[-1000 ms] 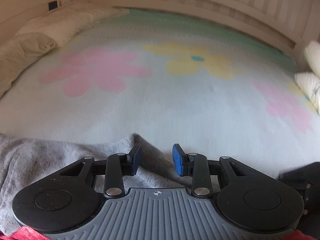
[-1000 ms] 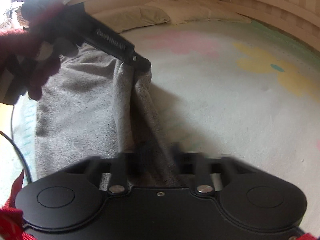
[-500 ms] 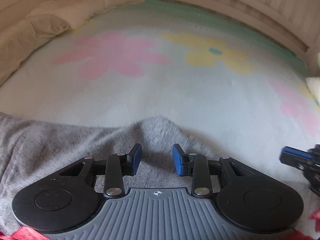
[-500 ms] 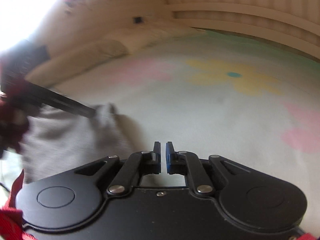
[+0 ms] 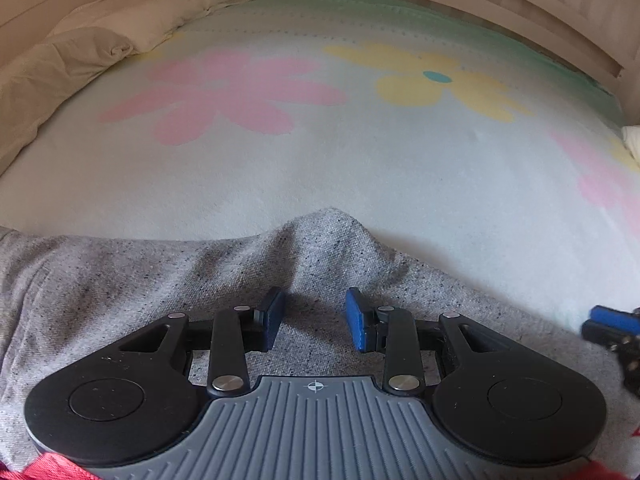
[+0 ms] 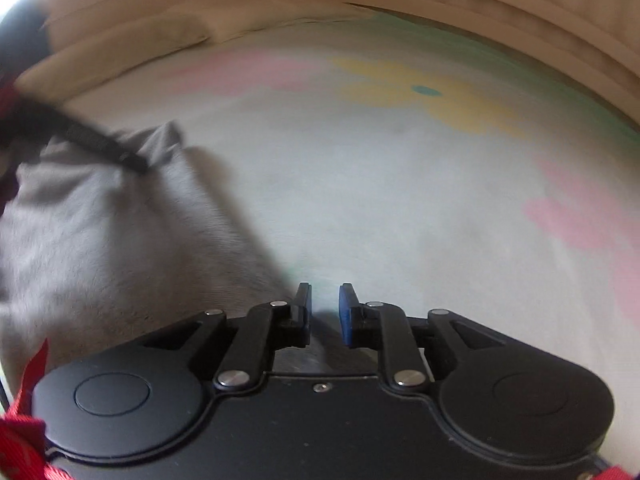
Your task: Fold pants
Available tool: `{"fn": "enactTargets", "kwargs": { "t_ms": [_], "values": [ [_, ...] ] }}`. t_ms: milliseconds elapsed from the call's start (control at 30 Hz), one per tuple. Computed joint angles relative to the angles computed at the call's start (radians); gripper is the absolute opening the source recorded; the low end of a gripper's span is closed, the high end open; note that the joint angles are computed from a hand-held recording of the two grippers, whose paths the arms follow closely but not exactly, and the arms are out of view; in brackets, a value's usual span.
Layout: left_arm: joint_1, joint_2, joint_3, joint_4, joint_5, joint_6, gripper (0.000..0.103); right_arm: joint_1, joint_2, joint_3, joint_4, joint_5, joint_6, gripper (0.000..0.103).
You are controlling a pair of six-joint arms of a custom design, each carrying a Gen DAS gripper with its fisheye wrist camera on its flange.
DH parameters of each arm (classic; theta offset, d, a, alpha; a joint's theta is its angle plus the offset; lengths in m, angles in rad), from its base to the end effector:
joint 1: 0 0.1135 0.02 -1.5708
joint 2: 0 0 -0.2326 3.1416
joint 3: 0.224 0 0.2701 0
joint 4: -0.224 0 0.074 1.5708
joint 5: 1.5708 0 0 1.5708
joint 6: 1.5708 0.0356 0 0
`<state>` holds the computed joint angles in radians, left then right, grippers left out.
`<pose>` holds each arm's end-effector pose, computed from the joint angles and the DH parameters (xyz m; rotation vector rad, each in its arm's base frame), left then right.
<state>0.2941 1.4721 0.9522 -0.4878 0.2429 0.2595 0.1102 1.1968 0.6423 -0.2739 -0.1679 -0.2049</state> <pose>0.3024 0.0826 0.1744 0.0456 2.5360 -0.0973 0.2620 0.0350 0.1620 -0.4520 2.3466 0.1567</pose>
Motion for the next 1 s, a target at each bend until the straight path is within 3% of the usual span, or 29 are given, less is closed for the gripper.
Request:
{"fn": "enactTargets", "kwargs": {
  "t_ms": [200, 600, 767, 1000],
  "values": [
    [-0.024, -0.112, -0.036, -0.080, 0.042, 0.081, 0.033, -0.063, -0.237, -0.064, -0.151, -0.068, 0.024, 0.027],
    [-0.132, -0.379, -0.180, -0.303, 0.096, 0.118, 0.033, -0.104, -0.549, -0.146, -0.578, 0.008, -0.015, 0.026],
    [-0.176, -0.438, -0.234, -0.389, 0.112, 0.076, 0.033, -0.270, -0.661, -0.108, -0.737, -0.094, -0.158, 0.026],
    [-0.334, -0.551, -0.261, -0.388, 0.110, -0.048, 0.033, -0.738, -0.572, -0.019, -0.721, -0.234, -0.368, 0.027]
  ]
}}
